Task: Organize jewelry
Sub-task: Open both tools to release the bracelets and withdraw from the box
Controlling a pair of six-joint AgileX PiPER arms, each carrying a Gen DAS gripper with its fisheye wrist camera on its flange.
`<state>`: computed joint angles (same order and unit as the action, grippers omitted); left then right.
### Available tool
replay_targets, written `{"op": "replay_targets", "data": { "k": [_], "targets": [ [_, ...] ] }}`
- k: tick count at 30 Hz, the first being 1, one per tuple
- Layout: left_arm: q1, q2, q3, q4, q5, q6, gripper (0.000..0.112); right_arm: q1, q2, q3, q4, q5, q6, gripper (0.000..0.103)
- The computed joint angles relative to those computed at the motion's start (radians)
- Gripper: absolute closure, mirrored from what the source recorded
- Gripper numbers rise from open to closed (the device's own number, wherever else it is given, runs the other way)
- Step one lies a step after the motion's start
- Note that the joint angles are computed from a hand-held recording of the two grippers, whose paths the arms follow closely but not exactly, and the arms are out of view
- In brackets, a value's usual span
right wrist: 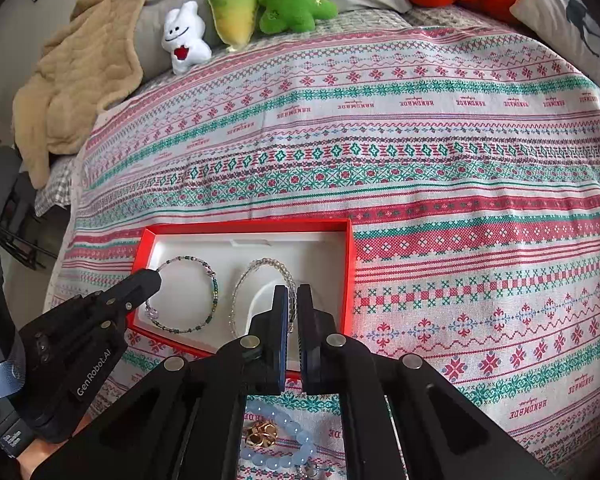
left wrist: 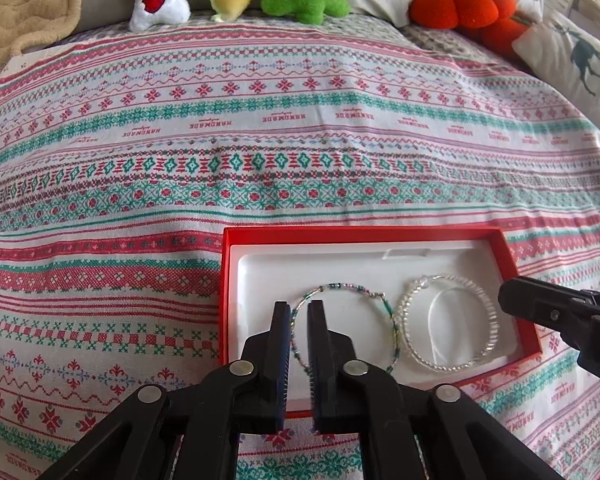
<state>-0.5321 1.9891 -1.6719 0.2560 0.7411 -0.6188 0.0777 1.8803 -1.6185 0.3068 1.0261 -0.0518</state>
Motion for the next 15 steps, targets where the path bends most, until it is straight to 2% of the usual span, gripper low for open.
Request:
{"op": "replay_targets", "data": {
  "k": [1,2,5,6,11,15],
  "targets": [
    [-0.004,-0.008,0.004,-0.001,0.003,0.002,0.089,-0.002,-0.006,-0.001,0.004,0.007,-0.006,0.097],
    [-0.009,-0.018,0.009,0.004,0.007,-0.003,0.080,-0.004,-0.013,-0.002,0.005,0.014,-0.010,0.092],
    [-0.026,-0.053,0.033,0.023,0.017,-0.022,0.065,-0.010,-0.042,0.009,0.002,0.028,-0.018,0.063],
    [-0.033,-0.063,0.039,0.033,0.025,-0.034,0.063,-0.012,-0.054,0.017,0.002,0.027,-0.020,0.058],
    [-0.062,-0.102,0.068,0.051,0.062,-0.080,0.036,-0.026,-0.094,0.039,0.004,0.051,-0.024,0.057],
    [-0.057,-0.137,0.117,-0.040,0.055,-0.076,0.029,-0.029,-0.136,0.075,-0.008,0.063,-0.031,0.047]
  ]
}}
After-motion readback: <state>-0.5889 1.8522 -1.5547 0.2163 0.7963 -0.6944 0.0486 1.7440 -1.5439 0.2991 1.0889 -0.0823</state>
